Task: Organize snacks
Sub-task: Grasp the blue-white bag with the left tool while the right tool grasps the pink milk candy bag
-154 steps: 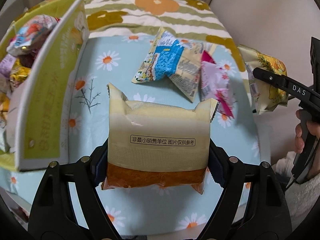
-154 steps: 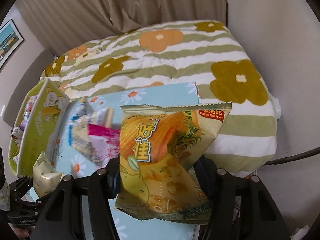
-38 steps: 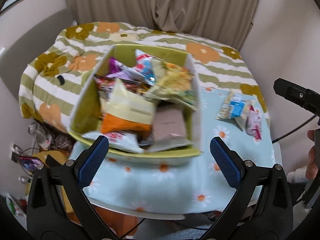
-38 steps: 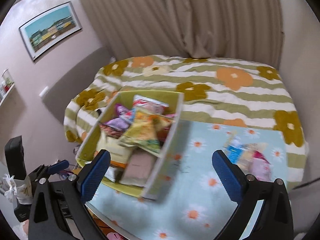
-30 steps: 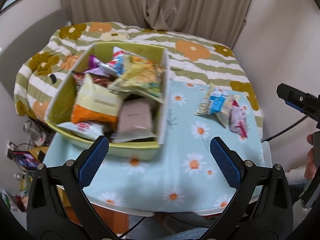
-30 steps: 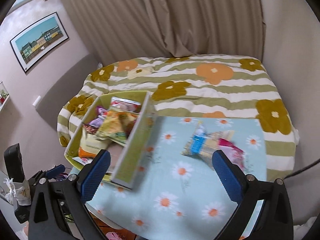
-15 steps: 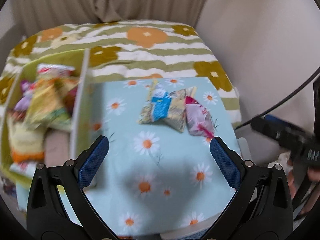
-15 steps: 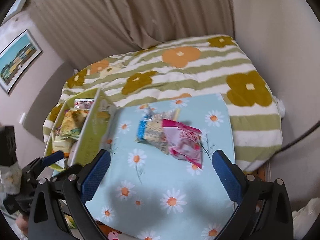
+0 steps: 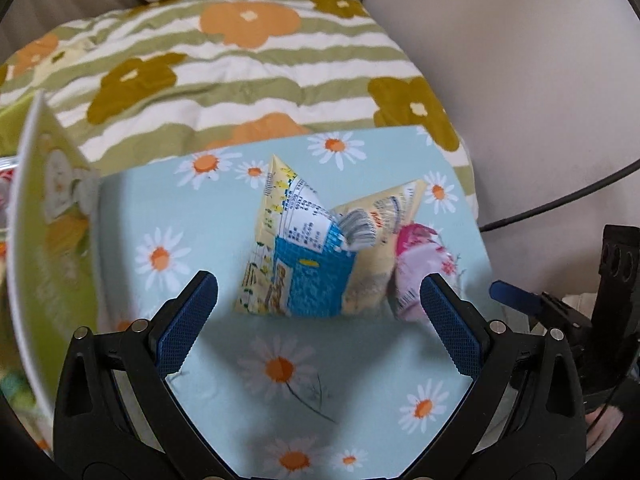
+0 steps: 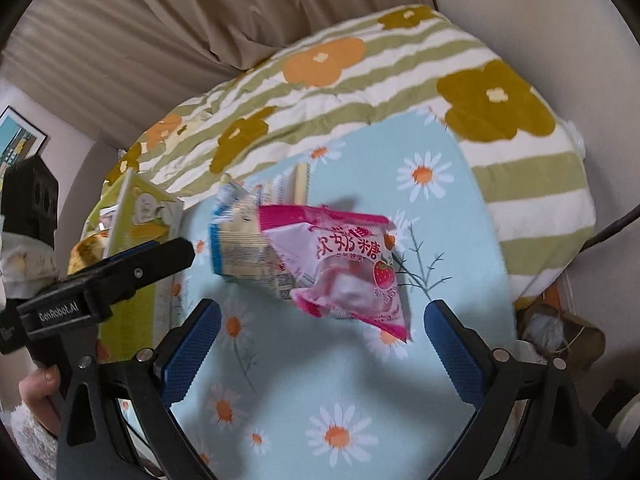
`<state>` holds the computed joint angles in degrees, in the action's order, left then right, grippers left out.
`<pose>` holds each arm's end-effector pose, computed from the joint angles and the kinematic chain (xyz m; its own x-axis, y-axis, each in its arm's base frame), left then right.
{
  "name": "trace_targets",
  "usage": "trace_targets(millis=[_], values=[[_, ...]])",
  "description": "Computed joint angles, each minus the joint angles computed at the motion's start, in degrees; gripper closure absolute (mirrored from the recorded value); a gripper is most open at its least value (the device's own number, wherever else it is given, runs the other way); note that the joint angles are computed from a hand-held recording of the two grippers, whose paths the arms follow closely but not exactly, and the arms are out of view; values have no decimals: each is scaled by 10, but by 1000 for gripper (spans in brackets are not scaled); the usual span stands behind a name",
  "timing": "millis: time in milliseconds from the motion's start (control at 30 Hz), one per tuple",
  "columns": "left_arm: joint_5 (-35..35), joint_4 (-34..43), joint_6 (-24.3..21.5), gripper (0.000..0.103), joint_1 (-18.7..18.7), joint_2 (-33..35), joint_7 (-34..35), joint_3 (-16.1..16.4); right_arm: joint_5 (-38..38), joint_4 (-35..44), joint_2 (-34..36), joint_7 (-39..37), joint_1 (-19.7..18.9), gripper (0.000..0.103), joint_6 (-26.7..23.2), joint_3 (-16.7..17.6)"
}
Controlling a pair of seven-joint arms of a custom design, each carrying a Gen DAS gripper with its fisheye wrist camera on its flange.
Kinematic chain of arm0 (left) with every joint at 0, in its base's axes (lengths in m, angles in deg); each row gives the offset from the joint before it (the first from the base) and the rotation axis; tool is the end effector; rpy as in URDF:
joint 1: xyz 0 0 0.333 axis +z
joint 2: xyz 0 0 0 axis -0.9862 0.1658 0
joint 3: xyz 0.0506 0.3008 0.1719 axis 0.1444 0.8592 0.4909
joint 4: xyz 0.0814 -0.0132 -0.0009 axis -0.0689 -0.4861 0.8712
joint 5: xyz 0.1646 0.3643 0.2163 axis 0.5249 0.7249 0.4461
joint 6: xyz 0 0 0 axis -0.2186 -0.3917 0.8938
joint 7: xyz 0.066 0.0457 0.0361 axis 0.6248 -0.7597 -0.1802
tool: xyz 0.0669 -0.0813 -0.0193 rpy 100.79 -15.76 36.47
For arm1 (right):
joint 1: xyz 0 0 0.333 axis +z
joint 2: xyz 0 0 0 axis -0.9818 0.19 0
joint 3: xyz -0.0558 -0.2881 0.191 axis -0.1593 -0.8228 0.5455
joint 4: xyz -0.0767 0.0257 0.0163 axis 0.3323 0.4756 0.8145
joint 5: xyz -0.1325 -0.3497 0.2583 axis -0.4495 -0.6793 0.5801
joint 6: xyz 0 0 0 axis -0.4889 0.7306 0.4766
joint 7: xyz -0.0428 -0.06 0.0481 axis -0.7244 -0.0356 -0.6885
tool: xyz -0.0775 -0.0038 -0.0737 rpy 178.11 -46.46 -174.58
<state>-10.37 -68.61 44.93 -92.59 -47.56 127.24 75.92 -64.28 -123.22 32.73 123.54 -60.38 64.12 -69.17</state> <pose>0.6488 -0.3141 0.5413 -0.7254 -0.6393 0.2551 -0.6860 0.6411 -0.3442 0.4454 0.2243 0.5082 -0.5055 -0.7354 -0.4513 -0.6638 0.6656 -0.3411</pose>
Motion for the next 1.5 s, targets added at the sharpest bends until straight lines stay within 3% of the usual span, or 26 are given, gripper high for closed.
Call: trace_targets(millis=[200, 300, 433, 667, 933, 1133, 1200, 1267, 1500], values=[[9, 42, -29, 2, -6, 45, -4, -3, 4, 10, 44, -10, -7, 4, 24, -12], [17, 61, -42, 2, -11, 64, -3, -6, 10, 22, 62, -26, -6, 12, 11, -16], [28, 76, -56, 2, -18, 81, -2, -7, 31, 36, 79, -62, 3, 33, -18, -23], [30, 96, -68, 2, -23, 99, 1, -10, 30, 38, 73, -56, -7, 46, -37, -18], [35, 121, -80, 2, -30, 121, -16, -9, 18, 25, 48, -24, -18, 48, -70, -16], [24, 110, -57, 3, -28, 119, -9, -13, 19, 15, 37, -13, -19, 48, -69, -17], [30, 100, -45, 16, -30, 113, -7, -12, 18, 13, 37, -13, -19, 48, -69, -17], [26, 99, -45, 22, -28, 111, -5, -13, 16, 12, 35, -10, -20, 48, -70, -16], [22, 77, -24, 28, -26, 88, 4, -13, 13, 8, 22, 3, -19, 48, -76, -11]])
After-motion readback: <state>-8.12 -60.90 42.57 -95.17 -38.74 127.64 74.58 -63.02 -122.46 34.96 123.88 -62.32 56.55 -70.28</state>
